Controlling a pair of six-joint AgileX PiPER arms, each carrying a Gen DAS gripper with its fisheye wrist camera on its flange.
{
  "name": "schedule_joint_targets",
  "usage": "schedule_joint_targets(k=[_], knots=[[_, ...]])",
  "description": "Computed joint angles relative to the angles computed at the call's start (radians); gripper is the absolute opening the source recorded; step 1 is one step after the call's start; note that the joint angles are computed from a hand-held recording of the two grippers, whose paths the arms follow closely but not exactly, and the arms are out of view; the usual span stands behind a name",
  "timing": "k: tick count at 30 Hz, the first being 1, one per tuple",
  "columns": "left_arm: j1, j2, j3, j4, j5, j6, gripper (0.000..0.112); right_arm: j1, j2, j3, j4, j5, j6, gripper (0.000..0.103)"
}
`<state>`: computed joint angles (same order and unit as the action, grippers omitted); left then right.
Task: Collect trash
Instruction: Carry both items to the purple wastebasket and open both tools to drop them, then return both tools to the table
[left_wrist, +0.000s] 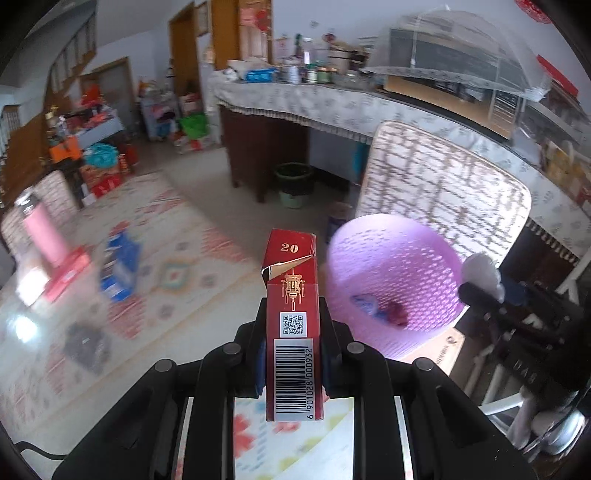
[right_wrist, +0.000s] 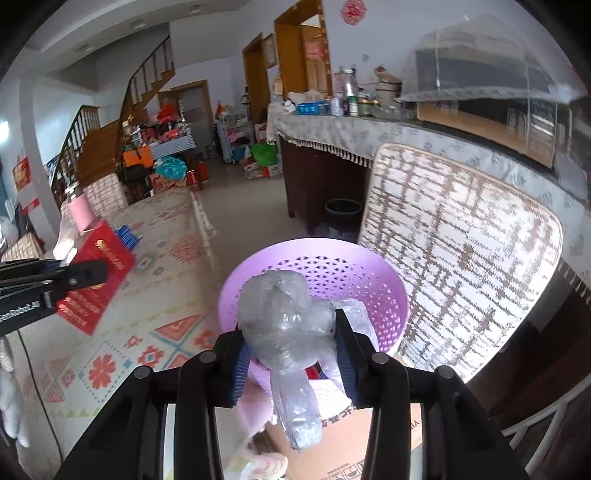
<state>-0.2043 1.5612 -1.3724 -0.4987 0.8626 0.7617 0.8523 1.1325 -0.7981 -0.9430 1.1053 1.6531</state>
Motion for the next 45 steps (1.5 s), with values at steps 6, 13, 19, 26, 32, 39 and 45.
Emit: schedule_joint_targets(k=[6, 13, 19, 26, 32, 39, 45], knots=[[-0.118, 0.17, -0.206, -0.002, 0.098, -0.11, 0.021, -0.195, -0.027, 0.031, 0.052, -0.154, -0.107, 0.045], [-0.19, 0.322, -0.411, 0.012, 0.158, -0.212, 0.026, -0.404, 0.037, -0.003, 0.094, -0.303, -0.254, 0.046], [-0.166, 0.376, -0.482, -0.066, 0.206, -0.222, 0.075, -0.526, 0.085, 0.001, 0.134, -0.419, -0.273, 0.056], [-0.093, 0.26, -0.317, -0.05, 0.159, -0.161, 0.075, -0.431, 0.069, 0.022, 0.101, -0.4, -0.198, 0.062], [0.02, 0.174, -0.206, -0.065, 0.154, -0.087, 0.075, -0.315, 0.108, -0.019, 0.062, -0.365, -0.125, 0.068], [0.197, 0.101, -0.089, -0.062, 0.111, 0.013, 0.076, -0.16, 0.202, -0.106, 0.021, -0.307, -0.044, 0.07], [0.372, 0.102, -0.068, -0.08, 0.072, 0.112, 0.076, -0.068, 0.339, -0.234, 0.028, -0.308, -0.047, 0.072]])
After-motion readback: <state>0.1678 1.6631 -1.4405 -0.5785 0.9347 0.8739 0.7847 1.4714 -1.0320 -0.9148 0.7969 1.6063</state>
